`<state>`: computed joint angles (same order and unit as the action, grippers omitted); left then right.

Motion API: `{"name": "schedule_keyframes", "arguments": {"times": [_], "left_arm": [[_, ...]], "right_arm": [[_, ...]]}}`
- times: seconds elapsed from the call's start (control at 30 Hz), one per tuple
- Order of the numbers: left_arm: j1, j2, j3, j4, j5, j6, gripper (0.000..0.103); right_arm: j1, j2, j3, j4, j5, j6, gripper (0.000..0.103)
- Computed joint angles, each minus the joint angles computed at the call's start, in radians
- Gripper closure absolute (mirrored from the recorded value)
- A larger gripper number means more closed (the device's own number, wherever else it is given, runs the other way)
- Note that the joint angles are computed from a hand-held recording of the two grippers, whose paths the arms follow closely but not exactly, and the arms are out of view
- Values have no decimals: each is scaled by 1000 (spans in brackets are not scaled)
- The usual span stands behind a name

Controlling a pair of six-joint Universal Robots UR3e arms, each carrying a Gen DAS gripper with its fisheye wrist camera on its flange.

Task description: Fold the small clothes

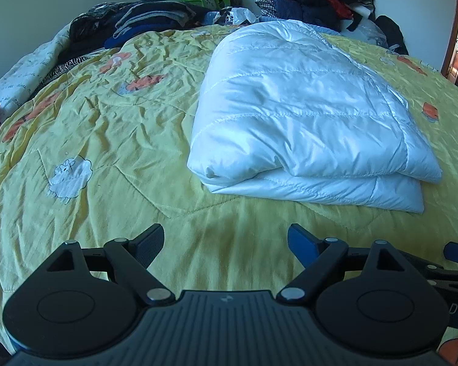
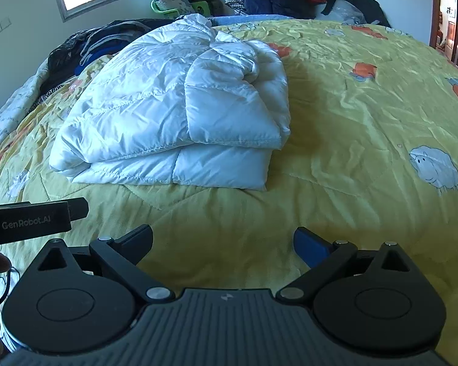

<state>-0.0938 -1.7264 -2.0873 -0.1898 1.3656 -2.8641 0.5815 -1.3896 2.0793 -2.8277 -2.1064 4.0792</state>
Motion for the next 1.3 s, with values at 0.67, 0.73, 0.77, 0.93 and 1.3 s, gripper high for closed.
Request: {"name": "schedule_keyframes", "arguments": {"times": [0.67,0.73,0.77,0.93,1.3], "left_arm": [[8,9,11,-45,-16,-2,14],[6,9,10,-45,-14,1,14],[6,9,10,-45,-13,0,14],[4,12,8,-42,-13,1,14],[9,10,19,-70,-18,-2,14]], "right_arm": [[7,8,-7,3,19,-9,3],[7,8,-6,1,19,-9,3],[6,8,-5,-1,20,-9,2],[11,11,-8,1,19,-5,2],[12,12,-9,2,19,-3,2]]}}
